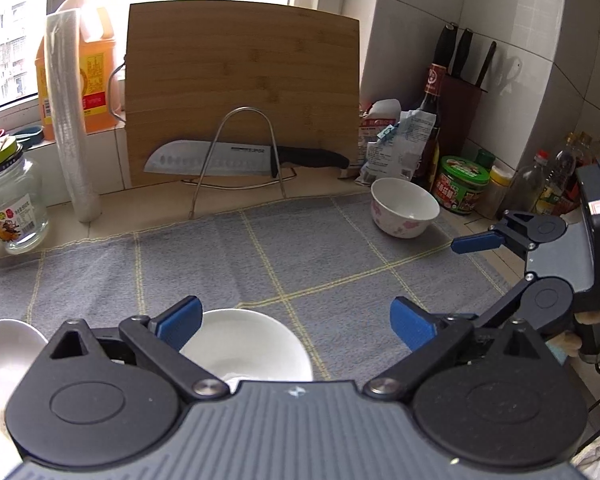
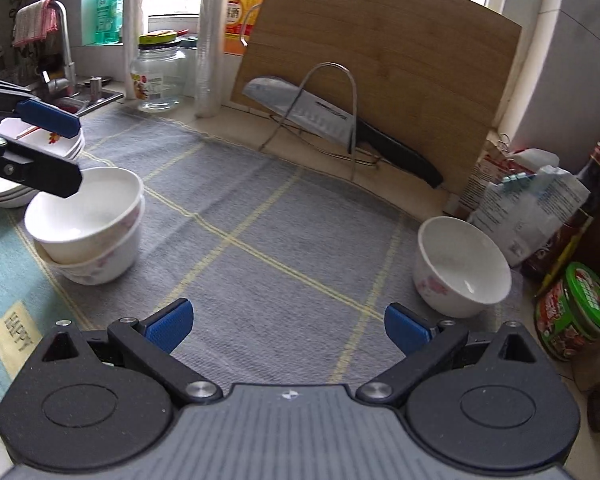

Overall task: Organize plates and bowls
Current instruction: 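Move both grippers toward the pink-flowered bowl by the sauce jar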

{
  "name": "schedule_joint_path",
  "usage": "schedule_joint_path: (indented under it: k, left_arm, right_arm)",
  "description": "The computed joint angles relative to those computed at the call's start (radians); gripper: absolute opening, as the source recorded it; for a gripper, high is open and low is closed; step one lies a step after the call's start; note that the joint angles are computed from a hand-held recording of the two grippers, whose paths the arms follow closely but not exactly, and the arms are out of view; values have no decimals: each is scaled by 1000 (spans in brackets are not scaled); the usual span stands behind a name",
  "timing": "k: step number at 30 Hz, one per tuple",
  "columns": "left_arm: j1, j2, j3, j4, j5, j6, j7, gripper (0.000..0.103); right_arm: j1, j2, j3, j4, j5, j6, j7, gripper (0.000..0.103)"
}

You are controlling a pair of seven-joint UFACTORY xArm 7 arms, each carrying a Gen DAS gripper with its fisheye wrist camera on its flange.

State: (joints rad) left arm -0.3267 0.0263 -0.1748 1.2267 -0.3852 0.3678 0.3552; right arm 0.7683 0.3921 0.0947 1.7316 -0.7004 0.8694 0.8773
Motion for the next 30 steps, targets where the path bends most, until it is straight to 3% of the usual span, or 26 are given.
schedule_joint_path:
  k: [3,7,12,18,30]
  left_arm:
    - [-45,50,-6,49,243,-4,-254,100]
    - [-120,131,-2,141,434,27,-483,100]
    - [-203,219,14,251,585,70,-660,100]
    - [-264,320,27,403,652,160,-709,100]
    - [-314,552,37,703,603,289,-589,100]
  right_arm:
    - [-61,-95,2,-147,17,-78,-16,103]
    - [-156,-189,23,-291,50,-151,-102,103]
    - [-252,-252,40,-396,105,-208,-207,103]
    - [-326,-288,45,-474,145,-264,-315,103]
    - [-392,-275,35,-494,215,-297,-466,103]
